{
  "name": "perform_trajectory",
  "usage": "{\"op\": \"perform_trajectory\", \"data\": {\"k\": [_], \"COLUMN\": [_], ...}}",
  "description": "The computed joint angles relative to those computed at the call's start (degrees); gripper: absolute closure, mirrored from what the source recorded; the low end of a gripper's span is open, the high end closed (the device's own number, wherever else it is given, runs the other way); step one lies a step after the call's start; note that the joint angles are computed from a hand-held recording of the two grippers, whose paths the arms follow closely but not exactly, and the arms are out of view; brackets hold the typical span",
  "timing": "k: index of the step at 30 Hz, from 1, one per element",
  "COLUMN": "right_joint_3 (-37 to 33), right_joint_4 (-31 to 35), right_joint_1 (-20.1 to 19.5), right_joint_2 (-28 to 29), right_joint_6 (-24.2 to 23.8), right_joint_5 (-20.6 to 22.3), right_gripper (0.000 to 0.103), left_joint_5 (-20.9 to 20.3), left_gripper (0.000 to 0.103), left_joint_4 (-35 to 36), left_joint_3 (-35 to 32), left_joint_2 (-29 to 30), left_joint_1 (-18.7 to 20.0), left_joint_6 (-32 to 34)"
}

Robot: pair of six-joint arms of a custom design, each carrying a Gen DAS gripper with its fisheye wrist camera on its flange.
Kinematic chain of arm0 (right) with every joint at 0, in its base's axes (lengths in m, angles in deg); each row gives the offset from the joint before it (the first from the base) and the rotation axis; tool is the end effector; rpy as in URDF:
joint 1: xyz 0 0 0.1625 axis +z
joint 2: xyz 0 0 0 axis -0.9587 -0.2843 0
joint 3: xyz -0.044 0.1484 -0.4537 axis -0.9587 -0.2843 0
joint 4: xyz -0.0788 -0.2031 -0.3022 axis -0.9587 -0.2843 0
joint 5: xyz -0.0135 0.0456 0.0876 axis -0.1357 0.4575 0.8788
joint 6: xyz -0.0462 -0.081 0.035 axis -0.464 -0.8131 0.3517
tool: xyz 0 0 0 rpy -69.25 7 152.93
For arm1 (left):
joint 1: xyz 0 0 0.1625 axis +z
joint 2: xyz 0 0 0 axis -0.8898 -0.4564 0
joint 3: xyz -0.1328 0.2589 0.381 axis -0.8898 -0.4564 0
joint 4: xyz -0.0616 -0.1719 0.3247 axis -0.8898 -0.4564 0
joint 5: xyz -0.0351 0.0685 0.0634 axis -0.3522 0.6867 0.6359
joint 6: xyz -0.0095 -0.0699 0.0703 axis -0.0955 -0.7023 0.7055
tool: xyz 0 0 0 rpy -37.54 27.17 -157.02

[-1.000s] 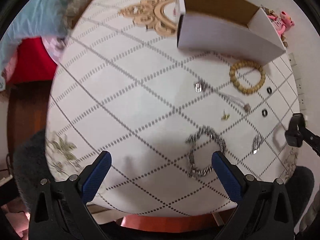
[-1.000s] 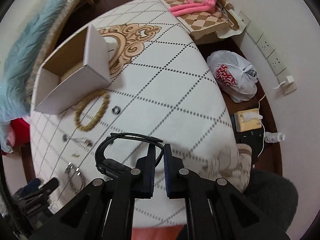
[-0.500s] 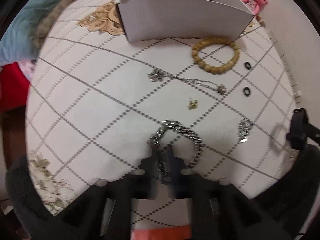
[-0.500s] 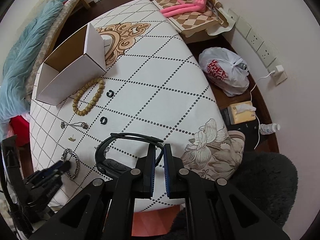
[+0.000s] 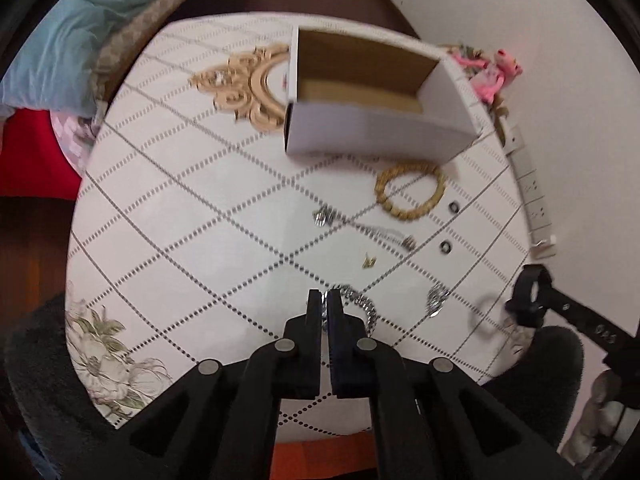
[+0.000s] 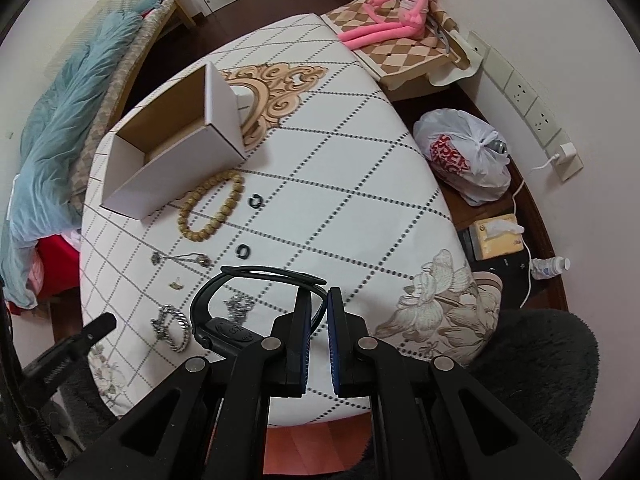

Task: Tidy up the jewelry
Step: 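Grasp the silver chain bracelet with the left tool while the right tool holds the band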

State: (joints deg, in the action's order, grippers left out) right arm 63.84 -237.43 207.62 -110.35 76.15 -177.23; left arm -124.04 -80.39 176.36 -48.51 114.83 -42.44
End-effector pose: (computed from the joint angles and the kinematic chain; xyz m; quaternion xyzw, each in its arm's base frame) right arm 0.4325 -0.3458 0.0332 -0.1141 -0.9268 0.2018 0.2954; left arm -0.0551 -0.3726 0.4348 0.0984 0.9540 -0.0951 0.2668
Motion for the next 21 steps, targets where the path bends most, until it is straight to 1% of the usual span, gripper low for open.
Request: {"op": "perform_trajectory", "data": {"k": [1, 2, 4, 5, 7, 8, 9, 12, 14, 16, 19, 20, 21], "right_joint_3": [-0.21, -0.57, -1.15, -1.39, -1.67, -1.72, -1.77, -1.19, -0.72, -0.19, 0.53, 0.89, 0.92], "right_joint_4": [-0.07, 0.0, 0.08, 0.24, 0.6, 0.69, 0.9, 1.18, 1.57, 1.82, 2.21, 2.14, 2.25], "right_joint_1": [0.1, 0.21, 0.31, 0.4, 0.5, 0.55, 0.53, 0.32, 0.23, 0.04, -0.18, -0.23, -0.28], "right_joint_2": [0.03, 0.13, 0.27, 0.34, 0.41, 0.47, 0.5, 0.39, 0.3, 0.1, -0.2, -0.31, -0.27], "right_joint_6": [-0.27, -0.48, -0.91, -1.06, -1.06, -1.04, -0.94, -0.24, 0.57, 1.2, 2.21, 2.53, 2.72], "right_joint_5": [-0.04, -0.08, 0.01, -0.01, -0.13, -0.18, -0.19, 0.07, 0.04, 0.09, -0.03, -0.07, -0.07], "right_gripper": [0.095, 0.095, 0.095, 0.095, 0.095, 0.095, 0.095, 0.095, 0.095, 0.095, 0.095, 0.095, 0.095], "left_joint_5": [-0.29, -1.1, -3.69, -3.69, -4.45, -5.43, -5.89, -6.7, -5.99, -3.62, 0.18, 1.52, 2.65], "left_gripper": [0.103, 0.103, 0.1, 0.097, 0.086, 0.064, 0.046, 0.046, 0.046, 0.046, 0.048, 0.054, 0.072], "left_joint_4": [0.41, -1.51, -3.39, -3.34, -3.69, -4.34, -4.69, -5.76, -5.15, -4.25, -4.81, -4.9, -5.62], "left_joint_3": [-0.42, -0.94, -1.69, -1.55, -0.32, 0.27, 0.68, 2.41, 3.43, 4.96, 7.77, 8.63, 9.45], "left_joint_2": [-0.29, 1.25, 1.52, 2.2, 4.77, 5.57, 5.85, 7.23, 8.02, 8.35, 7.81, 7.66, 7.38], "left_joint_1": [-0.01, 1.01, 3.25, 3.5, 4.3, 5.12, 5.56, 6.53, 6.02, 4.23, 1.1, -0.01, -0.91], "left_joint_6": [0.37, 0.81, 1.35, 0.64, -2.31, -2.68, -2.74, -2.27, -2.52, -3.15, -2.39, -2.22, -1.46]}}
